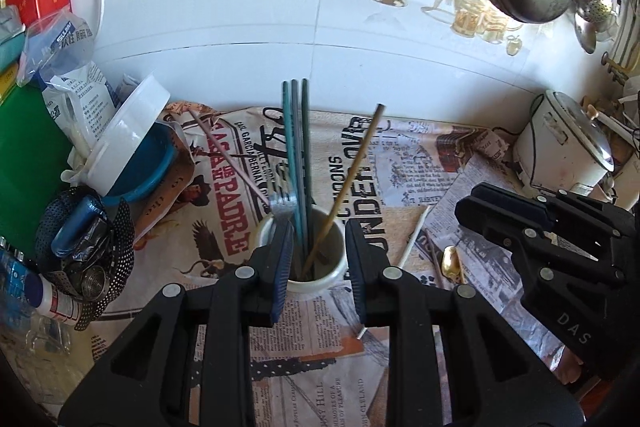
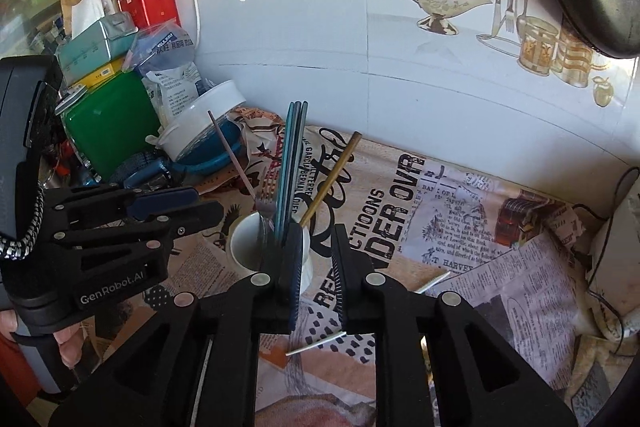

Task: Organize utensils
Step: 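Move both tools back over the remaining utensils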

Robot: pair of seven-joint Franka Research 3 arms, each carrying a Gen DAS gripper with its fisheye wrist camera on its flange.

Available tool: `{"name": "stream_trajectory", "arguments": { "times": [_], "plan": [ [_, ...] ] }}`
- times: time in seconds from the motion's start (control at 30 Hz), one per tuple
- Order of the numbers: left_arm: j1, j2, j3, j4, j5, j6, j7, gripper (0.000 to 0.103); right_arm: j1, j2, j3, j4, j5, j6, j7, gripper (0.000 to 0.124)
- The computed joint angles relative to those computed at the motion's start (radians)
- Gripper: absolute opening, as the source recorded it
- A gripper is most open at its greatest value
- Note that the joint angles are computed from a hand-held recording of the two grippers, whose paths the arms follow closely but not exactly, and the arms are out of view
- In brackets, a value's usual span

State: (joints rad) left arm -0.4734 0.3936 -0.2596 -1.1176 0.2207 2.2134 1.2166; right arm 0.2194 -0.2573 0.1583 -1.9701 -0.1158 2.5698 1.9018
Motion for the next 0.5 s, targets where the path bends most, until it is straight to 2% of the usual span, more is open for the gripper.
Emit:
{"name": "stream_trajectory", "arguments": {
  "times": [0.27, 0.5],
  "plan": [
    [-0.032, -0.017, -0.017, -0.035, 0.009, 0.010, -0.009, 0.035, -0.046, -0.115, -0.002, -0.116, -0.005, -0.011, 0.027, 0.034],
    [-0.060, 0.025, -0.027, -0.012, -0.003, -0.040, 0.002, 0.035, -0.102, -0.185, -0.007, -0.218, 0.004, -0.073, 0.056, 0.035]
  ]
}}
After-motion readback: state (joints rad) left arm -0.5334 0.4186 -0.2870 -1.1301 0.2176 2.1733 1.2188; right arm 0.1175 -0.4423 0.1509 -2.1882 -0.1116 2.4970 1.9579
